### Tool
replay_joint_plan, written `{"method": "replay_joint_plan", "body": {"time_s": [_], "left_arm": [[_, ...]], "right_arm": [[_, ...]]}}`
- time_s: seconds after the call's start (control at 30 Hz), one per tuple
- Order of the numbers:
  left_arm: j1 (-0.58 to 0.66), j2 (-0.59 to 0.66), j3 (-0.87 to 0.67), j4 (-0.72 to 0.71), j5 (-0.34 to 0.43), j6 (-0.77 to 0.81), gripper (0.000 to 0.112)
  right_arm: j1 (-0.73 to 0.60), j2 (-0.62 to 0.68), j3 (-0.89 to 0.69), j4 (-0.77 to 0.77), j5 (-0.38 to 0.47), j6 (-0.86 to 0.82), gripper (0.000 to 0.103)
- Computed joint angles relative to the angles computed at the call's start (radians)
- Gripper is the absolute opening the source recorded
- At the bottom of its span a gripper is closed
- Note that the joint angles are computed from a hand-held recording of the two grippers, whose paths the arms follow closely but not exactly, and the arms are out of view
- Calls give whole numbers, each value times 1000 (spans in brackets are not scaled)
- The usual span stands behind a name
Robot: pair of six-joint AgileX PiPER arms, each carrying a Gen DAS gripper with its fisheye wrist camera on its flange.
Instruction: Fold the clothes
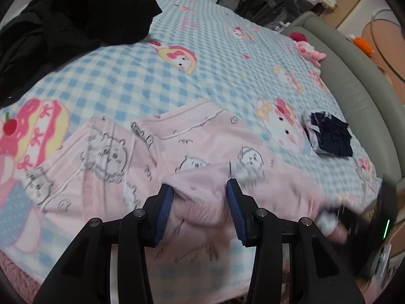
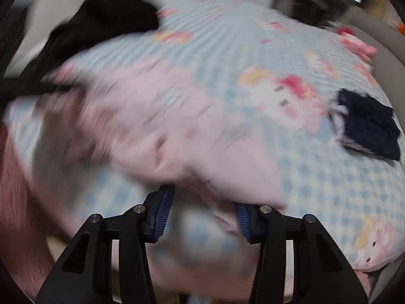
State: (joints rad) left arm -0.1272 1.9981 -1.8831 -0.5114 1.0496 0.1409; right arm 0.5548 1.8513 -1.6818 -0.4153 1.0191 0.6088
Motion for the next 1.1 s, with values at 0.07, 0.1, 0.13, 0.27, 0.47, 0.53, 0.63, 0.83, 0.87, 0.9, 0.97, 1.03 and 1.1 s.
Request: {"method": "replay_joint_plan", "body": {"time_s": [0.07,0.1,0.13,0.27,0.47,0.53,0.63,0.83,0.87,0.9,0.97,1.03,1.1], "left_arm": [[43,-68,113,-84,-47,49,59],[58,-101,171,-125,-72,79,61],[61,-134,223,-144,-103,105,61],[-41,-159,243,42,-186,104,61],[-149,38,-60,350,-14,-44,51],[-158,46,-88,384,-33,-85,51],[-178,19,-73,468,-92,-165,51],[-154,-104,107,421,-157,-127,51],[-154,-133,154,408,-175,-98,51],[-156,-152,185,394,-179,-60,51],[-172,-142,174,375,-120,8,52],[-191,-98,113,380,-45,44,52],[-205,-68,66,418,-49,14,52]], "right_arm": [[15,-18,10,-119,-10,102,46],[22,-25,14,-179,-12,152,47],[29,-31,17,-240,-12,203,49],[31,-65,49,-291,-19,280,48],[41,-165,204,-99,-59,173,51],[51,-159,229,-70,-37,131,51],[26,-123,226,35,-7,32,51],[-23,-45,121,93,-30,-60,51],[-28,-39,101,91,-39,-69,51],[-35,-29,71,91,-43,-87,51],[-51,-14,20,102,-59,-111,51],[-79,22,-71,128,-84,-133,51],[-108,97,-209,123,-56,-129,51]]}}
